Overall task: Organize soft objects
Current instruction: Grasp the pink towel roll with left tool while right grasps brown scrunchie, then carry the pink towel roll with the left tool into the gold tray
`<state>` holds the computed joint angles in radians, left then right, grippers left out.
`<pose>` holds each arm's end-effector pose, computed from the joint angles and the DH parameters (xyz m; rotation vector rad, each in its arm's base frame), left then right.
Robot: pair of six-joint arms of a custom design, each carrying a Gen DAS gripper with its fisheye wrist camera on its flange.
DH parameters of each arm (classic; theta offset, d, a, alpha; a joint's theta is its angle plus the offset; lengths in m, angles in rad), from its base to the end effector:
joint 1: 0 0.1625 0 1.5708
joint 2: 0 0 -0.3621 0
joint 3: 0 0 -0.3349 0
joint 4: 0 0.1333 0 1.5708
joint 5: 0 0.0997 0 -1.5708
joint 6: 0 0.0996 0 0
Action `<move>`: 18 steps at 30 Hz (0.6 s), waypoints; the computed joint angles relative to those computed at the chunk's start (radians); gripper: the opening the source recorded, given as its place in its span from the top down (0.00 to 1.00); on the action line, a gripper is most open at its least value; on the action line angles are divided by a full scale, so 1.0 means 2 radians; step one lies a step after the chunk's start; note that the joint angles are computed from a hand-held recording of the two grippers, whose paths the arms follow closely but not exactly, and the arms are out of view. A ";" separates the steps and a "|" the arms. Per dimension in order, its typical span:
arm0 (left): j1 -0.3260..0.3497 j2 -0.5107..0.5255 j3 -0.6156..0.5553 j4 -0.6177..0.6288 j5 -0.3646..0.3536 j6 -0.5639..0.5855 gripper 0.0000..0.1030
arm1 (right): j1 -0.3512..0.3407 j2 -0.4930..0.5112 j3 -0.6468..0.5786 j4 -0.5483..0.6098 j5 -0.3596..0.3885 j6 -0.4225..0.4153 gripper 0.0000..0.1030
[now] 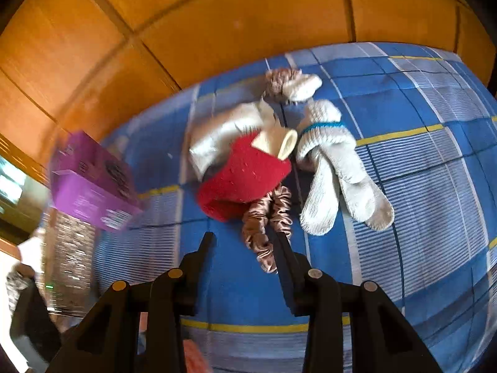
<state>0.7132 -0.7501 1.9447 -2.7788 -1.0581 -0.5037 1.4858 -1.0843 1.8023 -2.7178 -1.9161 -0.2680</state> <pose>-0.2505 -0.4576 0.0124 0.4731 2.6727 -0.4618 0.0524 -0.5576 0.2185 0.1439 -2.6858 0.4941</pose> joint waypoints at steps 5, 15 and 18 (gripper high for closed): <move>0.002 0.007 -0.003 -0.011 0.002 0.000 0.47 | 0.002 0.033 -0.030 0.020 -0.045 0.014 0.63; -0.016 -0.010 0.025 -0.023 0.010 -0.005 0.59 | 0.018 0.035 -0.006 0.020 -0.107 -0.016 0.91; -0.023 -0.022 0.030 -0.011 0.006 0.003 0.59 | 0.005 0.018 -0.005 0.049 -0.085 0.007 0.91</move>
